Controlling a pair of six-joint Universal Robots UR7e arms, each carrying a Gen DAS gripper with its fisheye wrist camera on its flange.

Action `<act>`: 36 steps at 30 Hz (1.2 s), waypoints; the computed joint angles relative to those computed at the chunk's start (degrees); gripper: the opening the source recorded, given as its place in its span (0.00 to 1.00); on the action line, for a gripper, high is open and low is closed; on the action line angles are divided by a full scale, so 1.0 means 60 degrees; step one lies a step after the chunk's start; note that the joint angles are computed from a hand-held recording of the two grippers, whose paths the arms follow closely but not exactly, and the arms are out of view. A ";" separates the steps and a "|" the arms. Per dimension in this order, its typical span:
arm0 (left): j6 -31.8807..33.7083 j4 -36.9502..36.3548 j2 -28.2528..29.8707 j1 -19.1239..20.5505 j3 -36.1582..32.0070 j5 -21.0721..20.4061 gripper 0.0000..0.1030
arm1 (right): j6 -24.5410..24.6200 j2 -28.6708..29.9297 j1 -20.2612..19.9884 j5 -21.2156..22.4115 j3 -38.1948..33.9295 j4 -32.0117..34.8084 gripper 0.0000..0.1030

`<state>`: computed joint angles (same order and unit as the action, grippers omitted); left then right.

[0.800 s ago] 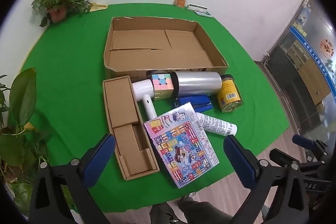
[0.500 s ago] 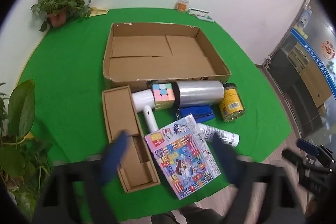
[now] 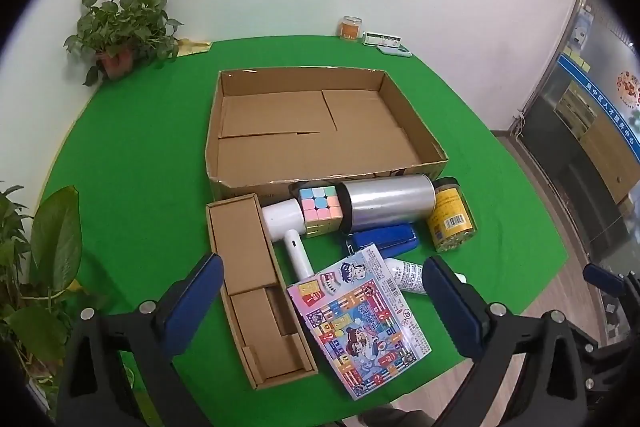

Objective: Organize rigid objects
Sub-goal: 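Move the right gripper toward the colourful board-game box, then grasp the colourful board-game box with the right gripper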

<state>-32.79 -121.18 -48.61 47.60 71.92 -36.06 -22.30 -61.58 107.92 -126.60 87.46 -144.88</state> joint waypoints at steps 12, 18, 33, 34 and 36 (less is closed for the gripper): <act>-0.0668 0.0394 -0.0453 -0.0097 0.0591 0.0144 0.97 | 0.0325 -0.0184 0.0078 0.0121 0.0241 0.0449 1.00; -0.0919 0.0562 -0.0585 -0.0129 0.0797 0.0223 0.97 | 0.0226 -0.0332 0.0131 0.0173 0.0510 0.0488 0.99; -0.2049 0.1355 -0.0572 -0.0211 0.0588 0.0623 0.88 | -0.0635 0.0302 -0.0143 0.1317 -0.0766 0.0856 0.93; -0.1832 0.1057 -0.0562 -0.0239 0.0616 0.0587 0.78 | -0.0756 0.0362 -0.0159 0.1419 -0.0866 0.0733 0.94; -0.1656 0.1044 -0.0451 -0.0313 0.0511 0.0687 0.74 | -0.0844 0.0496 -0.0340 0.1959 -0.1238 0.0815 1.00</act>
